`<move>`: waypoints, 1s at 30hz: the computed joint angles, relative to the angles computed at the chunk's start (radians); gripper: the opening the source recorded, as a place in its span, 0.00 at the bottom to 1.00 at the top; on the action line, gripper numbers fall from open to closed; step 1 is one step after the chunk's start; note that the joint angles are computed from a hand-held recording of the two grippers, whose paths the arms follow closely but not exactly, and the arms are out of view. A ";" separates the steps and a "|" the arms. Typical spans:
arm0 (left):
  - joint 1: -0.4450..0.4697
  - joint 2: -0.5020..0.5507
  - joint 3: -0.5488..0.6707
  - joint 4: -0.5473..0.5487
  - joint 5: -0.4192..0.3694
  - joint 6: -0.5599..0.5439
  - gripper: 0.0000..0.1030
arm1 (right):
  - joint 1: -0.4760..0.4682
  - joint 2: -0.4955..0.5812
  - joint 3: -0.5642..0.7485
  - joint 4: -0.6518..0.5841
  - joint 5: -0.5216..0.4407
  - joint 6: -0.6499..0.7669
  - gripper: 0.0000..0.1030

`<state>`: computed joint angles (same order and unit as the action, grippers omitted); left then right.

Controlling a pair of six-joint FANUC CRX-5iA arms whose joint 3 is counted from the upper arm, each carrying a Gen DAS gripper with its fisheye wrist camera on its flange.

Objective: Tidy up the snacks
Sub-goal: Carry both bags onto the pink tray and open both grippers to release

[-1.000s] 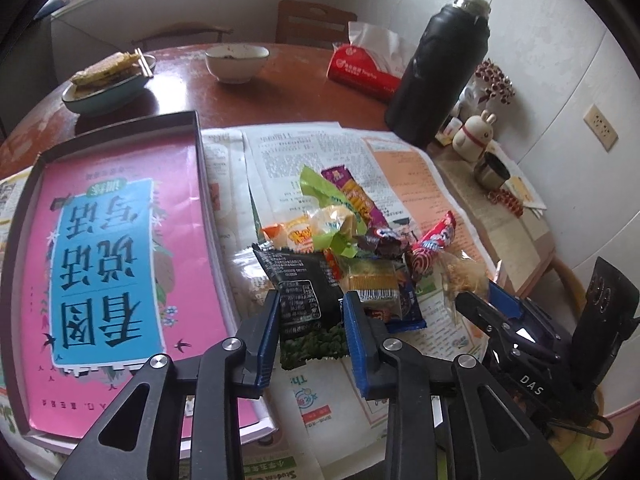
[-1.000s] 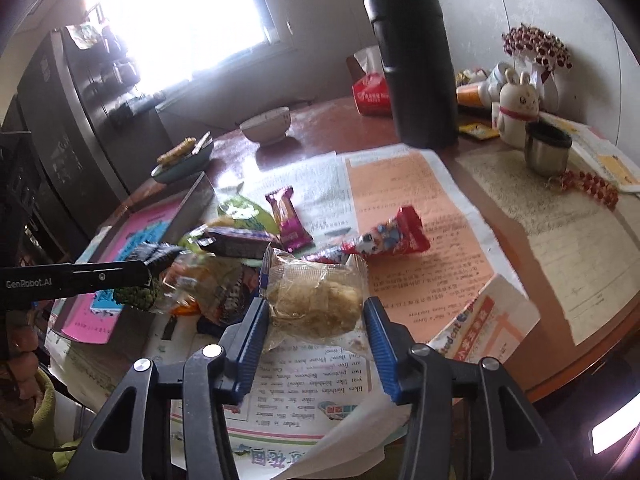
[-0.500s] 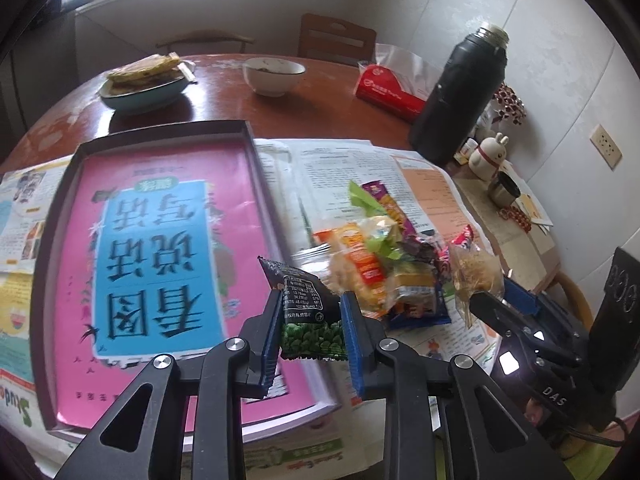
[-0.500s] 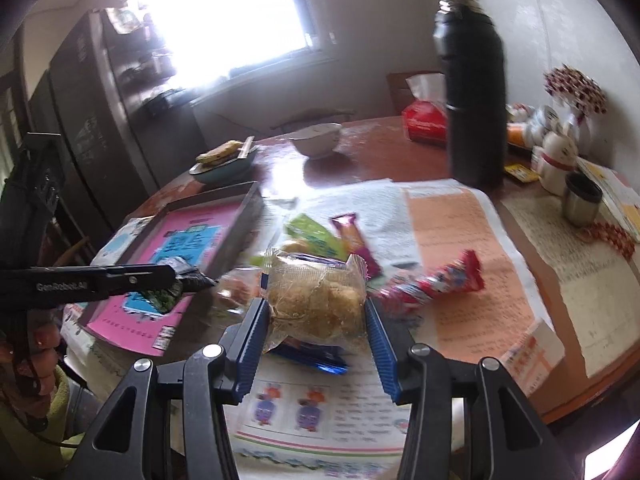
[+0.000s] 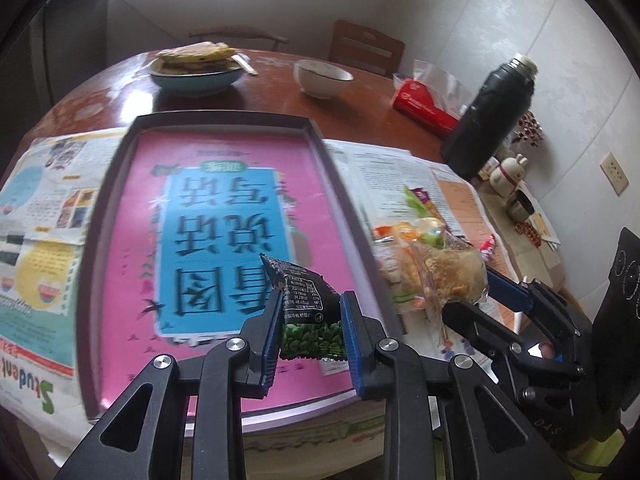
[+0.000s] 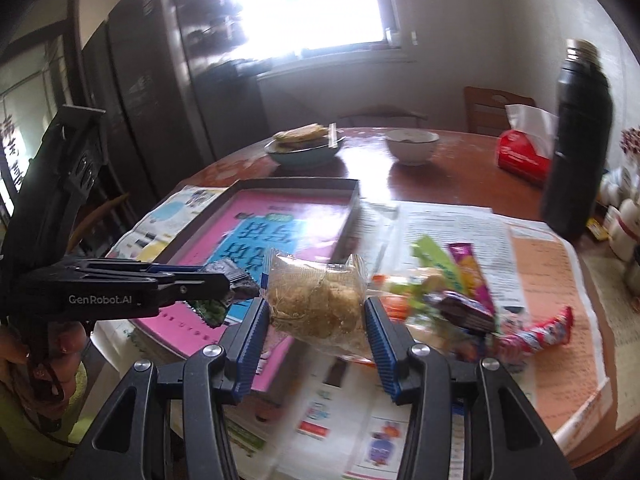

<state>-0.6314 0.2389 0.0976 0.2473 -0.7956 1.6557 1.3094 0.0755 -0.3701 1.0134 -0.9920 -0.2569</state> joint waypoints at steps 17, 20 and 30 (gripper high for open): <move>0.067 -0.052 -0.082 -0.078 0.006 0.045 0.28 | -0.058 0.148 0.168 -0.122 0.150 0.208 0.48; 0.071 -0.049 -0.094 -0.059 0.011 0.029 0.28 | -0.057 0.157 0.170 -0.132 0.158 0.200 0.48; 0.058 -0.047 -0.084 -0.120 -0.007 0.065 0.29 | -0.052 0.173 0.180 -0.166 0.159 0.212 0.48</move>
